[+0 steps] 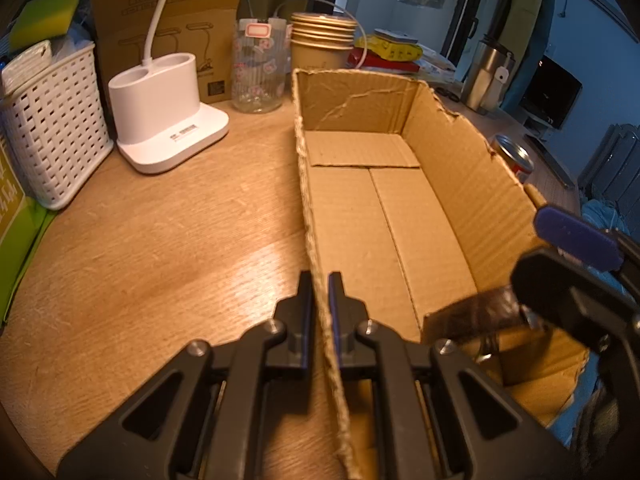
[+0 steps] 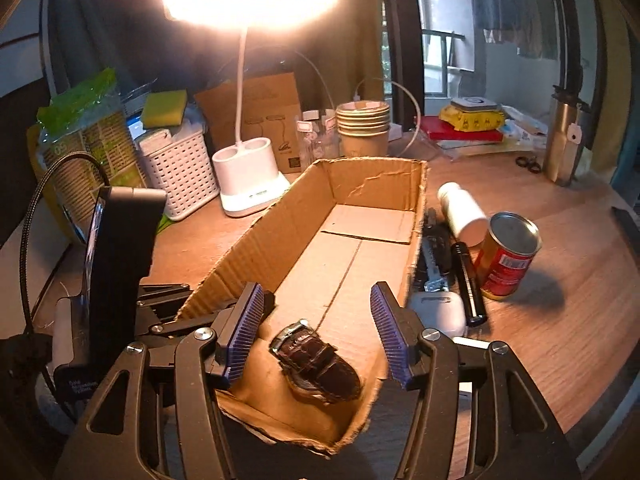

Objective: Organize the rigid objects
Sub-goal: 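Carry the watch into the cardboard box and open the right gripper, then move the right gripper back and grasp the white ROMOSS charger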

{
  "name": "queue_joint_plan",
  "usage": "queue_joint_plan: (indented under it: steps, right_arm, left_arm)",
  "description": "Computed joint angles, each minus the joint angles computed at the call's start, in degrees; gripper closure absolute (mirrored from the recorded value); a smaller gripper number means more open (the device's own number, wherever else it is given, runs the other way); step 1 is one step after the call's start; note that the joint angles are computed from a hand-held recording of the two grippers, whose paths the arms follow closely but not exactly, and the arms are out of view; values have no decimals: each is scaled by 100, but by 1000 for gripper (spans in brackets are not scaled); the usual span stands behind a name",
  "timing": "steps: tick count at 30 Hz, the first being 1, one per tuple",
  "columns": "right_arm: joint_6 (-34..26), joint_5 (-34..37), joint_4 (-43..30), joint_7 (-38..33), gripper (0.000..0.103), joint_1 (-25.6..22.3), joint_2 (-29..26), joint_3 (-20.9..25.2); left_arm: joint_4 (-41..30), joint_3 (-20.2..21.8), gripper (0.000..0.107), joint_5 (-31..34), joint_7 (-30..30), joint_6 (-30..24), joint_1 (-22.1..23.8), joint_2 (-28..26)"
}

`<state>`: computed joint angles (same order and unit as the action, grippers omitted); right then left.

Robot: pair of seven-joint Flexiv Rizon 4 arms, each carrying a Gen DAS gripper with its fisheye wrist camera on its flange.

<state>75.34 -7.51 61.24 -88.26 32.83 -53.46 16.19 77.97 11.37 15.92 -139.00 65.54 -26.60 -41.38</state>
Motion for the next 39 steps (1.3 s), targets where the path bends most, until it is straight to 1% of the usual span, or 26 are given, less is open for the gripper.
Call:
queue_joint_plan:
  steps: [6, 13, 19, 21, 26, 29, 32, 39]
  right_arm:
    - [229, 36, 168, 137, 44, -60, 93, -71]
    - [705, -111, 503, 596, 44, -92, 285, -393]
    - [953, -353, 728, 1342, 44, -58, 376, -938]
    - [1000, -470, 825, 1651, 44, 2, 405, -1214]
    - [1035, -741, 938, 2163, 44, -15, 395, -1482]
    - [948, -882, 905, 2354, 44, -55, 335, -1509]
    - [671, -986, 768, 2426, 44, -131, 226, -1397]
    - [206, -1064, 549, 2324, 44, -198, -12, -1134]
  left_arm:
    - [0, -7, 99, 1, 1, 3, 5, -2]
    - [2, -8, 99, 1, -4, 7, 6, -2]
    - [7, -9, 99, -1, -3, 11, 8, -1]
    - [5, -8, 99, -1, -3, 10, 7, -2]
    - [7, -8, 99, -2, -2, 12, 8, -1]
    - [7, -7, 99, -2, -1, 12, 8, -1]
    - [9, -9, 99, -4, 0, 15, 10, -1]
    - [7, -7, 99, -6, -1, 15, 7, -3]
